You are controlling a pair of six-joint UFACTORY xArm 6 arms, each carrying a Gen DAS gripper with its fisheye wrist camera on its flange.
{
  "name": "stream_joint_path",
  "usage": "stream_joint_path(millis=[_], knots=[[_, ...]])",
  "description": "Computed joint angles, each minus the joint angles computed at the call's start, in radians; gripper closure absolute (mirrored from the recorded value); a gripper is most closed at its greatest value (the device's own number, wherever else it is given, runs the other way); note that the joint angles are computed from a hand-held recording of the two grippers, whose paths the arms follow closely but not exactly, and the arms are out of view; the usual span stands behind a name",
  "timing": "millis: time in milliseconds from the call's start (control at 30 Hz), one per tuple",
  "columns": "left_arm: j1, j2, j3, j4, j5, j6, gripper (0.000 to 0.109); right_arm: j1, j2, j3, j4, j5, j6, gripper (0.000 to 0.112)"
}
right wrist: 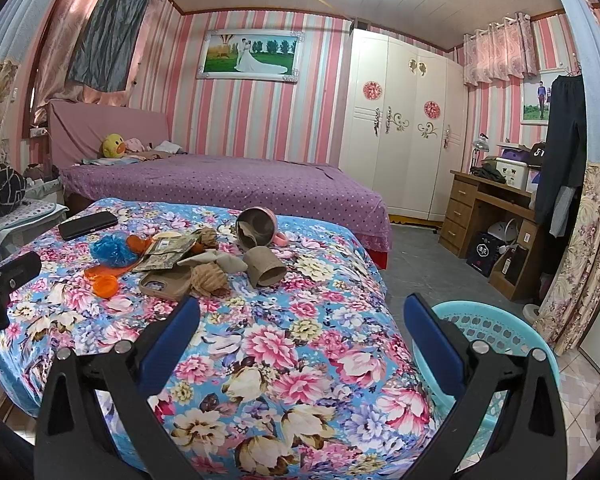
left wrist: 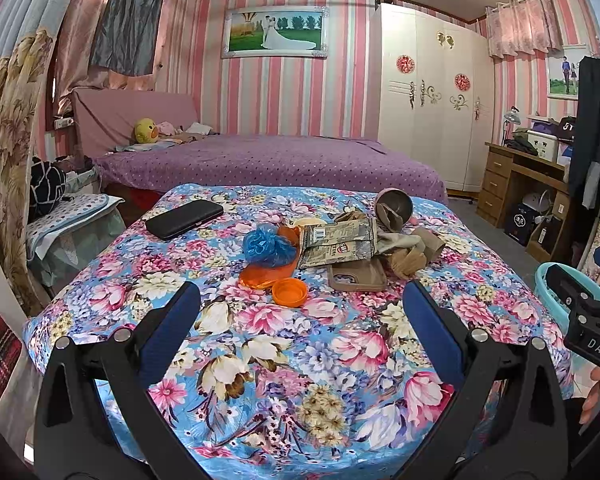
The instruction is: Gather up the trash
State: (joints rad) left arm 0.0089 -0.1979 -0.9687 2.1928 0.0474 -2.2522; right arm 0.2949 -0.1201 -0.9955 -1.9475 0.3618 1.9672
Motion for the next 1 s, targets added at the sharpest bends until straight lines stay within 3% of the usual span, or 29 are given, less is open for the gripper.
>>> stream_joint_path(millis=[1000], knots=[[0.005, 0.013, 0.004, 0.052, 0.004, -0.046, 0.011, -0.031, -0.019, 0.025, 0.010, -0.017, -0.015, 0.013]])
